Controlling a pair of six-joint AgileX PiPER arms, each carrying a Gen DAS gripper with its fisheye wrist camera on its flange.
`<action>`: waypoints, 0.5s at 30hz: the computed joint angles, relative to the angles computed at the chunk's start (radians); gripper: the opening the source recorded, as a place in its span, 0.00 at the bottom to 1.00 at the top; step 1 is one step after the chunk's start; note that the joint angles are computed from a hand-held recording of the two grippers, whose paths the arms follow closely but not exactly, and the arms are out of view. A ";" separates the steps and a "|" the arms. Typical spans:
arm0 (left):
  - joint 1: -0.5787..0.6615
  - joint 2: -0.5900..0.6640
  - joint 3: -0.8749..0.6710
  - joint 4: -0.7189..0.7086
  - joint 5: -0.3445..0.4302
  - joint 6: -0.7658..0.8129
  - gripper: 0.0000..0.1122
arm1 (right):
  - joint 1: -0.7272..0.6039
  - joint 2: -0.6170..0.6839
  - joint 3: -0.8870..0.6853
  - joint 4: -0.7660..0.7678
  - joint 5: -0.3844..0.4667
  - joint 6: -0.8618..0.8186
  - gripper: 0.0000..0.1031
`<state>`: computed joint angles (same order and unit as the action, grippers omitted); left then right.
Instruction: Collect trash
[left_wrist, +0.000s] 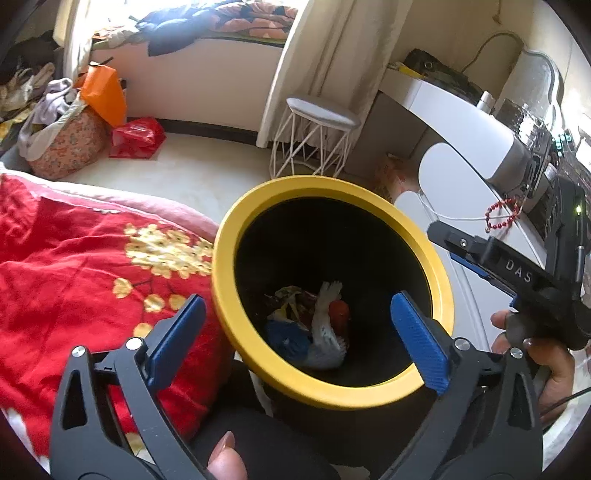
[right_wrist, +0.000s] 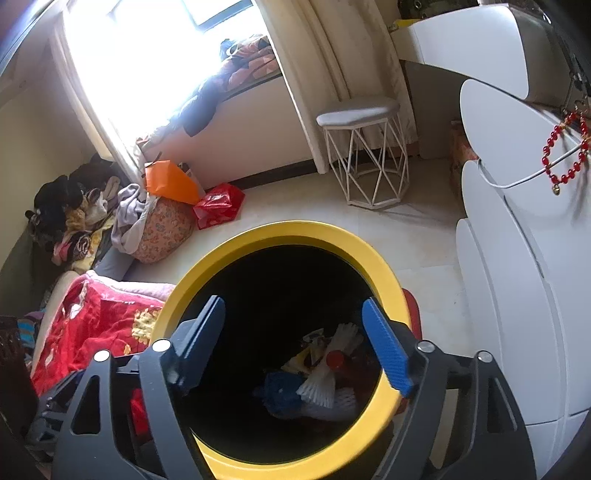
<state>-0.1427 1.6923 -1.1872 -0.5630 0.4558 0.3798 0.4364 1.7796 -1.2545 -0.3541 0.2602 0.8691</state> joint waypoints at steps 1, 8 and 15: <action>0.005 -0.011 0.007 0.008 -0.001 -0.007 0.82 | 0.004 -0.007 0.006 -0.028 0.000 0.026 0.76; 0.034 -0.109 0.066 0.178 -0.021 -0.202 0.82 | 0.051 -0.059 0.044 -0.179 -0.005 0.152 0.86; 0.060 -0.210 0.121 0.390 -0.022 -0.415 0.82 | 0.124 -0.099 0.073 -0.386 -0.015 0.331 0.93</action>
<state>-0.0823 1.4826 -1.0661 -0.1733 0.4334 -0.0354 0.5605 1.6809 -1.1820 -0.7398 0.2453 1.1996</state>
